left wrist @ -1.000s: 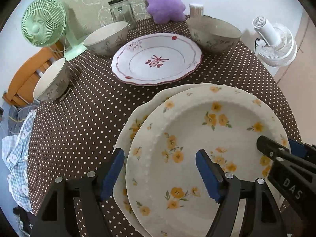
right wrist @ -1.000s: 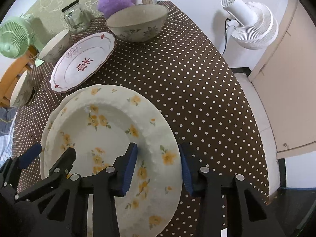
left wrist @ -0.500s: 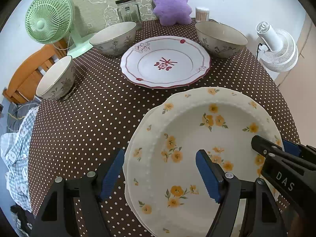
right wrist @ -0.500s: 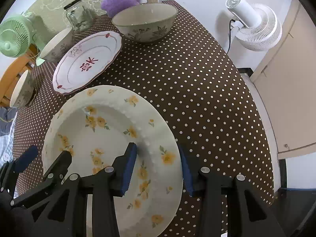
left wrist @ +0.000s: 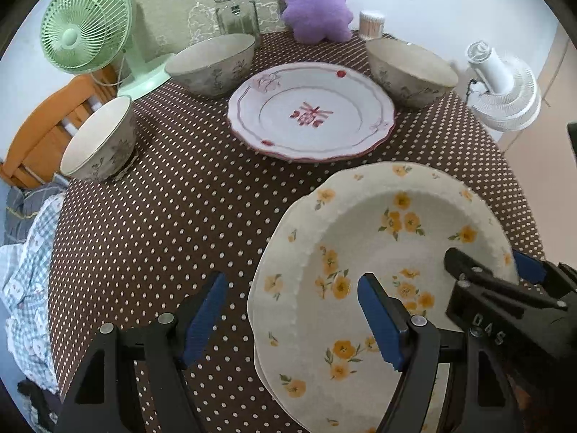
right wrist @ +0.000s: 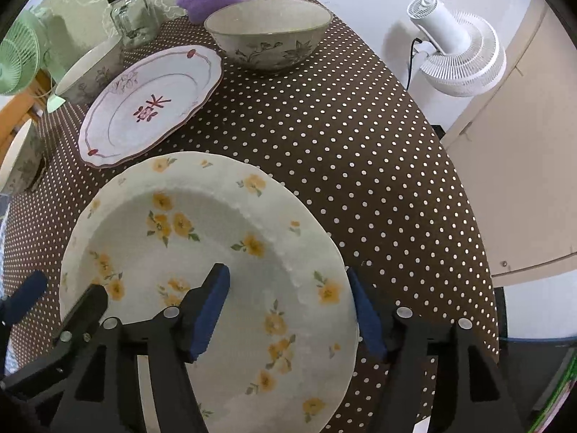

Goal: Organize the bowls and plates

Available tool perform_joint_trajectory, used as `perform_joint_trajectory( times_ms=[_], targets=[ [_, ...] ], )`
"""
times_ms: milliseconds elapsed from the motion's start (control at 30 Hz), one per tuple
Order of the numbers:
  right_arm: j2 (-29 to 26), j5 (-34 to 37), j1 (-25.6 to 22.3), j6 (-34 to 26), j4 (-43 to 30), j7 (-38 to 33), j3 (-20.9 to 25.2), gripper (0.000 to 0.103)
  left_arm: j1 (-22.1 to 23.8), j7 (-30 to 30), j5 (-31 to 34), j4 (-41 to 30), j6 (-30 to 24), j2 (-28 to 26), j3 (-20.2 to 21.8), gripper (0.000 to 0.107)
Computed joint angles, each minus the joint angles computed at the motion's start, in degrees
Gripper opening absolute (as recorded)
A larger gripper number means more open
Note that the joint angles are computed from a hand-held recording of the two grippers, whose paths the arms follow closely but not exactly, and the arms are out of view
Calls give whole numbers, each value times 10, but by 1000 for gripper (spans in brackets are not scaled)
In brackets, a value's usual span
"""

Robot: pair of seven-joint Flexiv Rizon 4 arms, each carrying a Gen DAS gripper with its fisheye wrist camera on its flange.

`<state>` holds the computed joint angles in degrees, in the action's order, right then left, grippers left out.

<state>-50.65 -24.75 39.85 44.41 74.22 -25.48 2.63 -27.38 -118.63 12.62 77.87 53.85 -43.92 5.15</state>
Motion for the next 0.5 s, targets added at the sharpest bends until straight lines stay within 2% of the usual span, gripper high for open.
perform_joint_trajectory(
  times_ms=[167,333,500],
  targets=[
    [14,-30,24,-17,2,43,-23,72,30,40,-21,24,32,15,-21,83],
    [17,-46,32,-15,-11,85,-28,72,52,88,-37,47,74,30,-27,84],
    [4,-57,46,-41,-52,118,-32,72,68,134,-55,47,85,35,-28,84]
  ],
)
